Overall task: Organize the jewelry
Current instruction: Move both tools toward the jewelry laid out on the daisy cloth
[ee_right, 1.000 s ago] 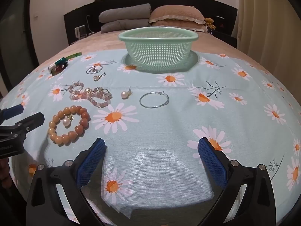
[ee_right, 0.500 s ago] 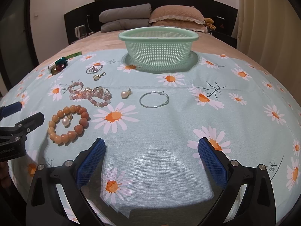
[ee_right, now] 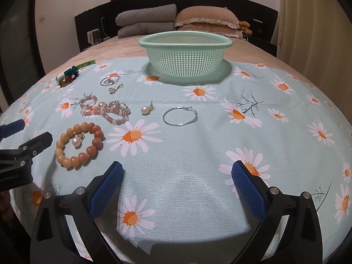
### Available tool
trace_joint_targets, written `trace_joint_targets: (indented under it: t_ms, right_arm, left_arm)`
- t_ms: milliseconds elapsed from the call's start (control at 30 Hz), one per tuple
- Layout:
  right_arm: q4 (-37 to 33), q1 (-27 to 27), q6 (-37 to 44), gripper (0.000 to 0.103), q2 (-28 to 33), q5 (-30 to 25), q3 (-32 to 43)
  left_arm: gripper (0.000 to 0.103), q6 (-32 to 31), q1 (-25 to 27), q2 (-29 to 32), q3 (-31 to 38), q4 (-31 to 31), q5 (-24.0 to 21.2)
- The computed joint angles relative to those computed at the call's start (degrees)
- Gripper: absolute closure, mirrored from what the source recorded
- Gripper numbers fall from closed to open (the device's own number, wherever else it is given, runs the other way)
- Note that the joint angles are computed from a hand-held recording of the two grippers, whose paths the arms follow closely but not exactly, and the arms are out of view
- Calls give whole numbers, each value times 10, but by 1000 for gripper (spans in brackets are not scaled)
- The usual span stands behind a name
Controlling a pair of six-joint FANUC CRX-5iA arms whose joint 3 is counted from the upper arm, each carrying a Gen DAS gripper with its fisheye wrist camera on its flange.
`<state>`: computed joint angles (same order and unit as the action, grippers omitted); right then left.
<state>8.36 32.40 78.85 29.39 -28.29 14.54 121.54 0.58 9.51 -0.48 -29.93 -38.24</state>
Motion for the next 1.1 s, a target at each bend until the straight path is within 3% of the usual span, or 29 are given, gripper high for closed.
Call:
trace_joint_targets:
  t_ms: [367, 833, 1100]
  right_arm:
    - [3, 1, -2, 8, 0, 0, 0]
    - [8, 0, -7, 8, 2, 3, 0]
    - [24, -6, -14, 8, 22, -7, 33]
  left_arm:
    - [6, 5, -13, 9, 12, -24, -21]
    - [6, -10, -10, 12, 13, -9, -20]
    - [6, -63, 2, 29, 24, 32, -15]
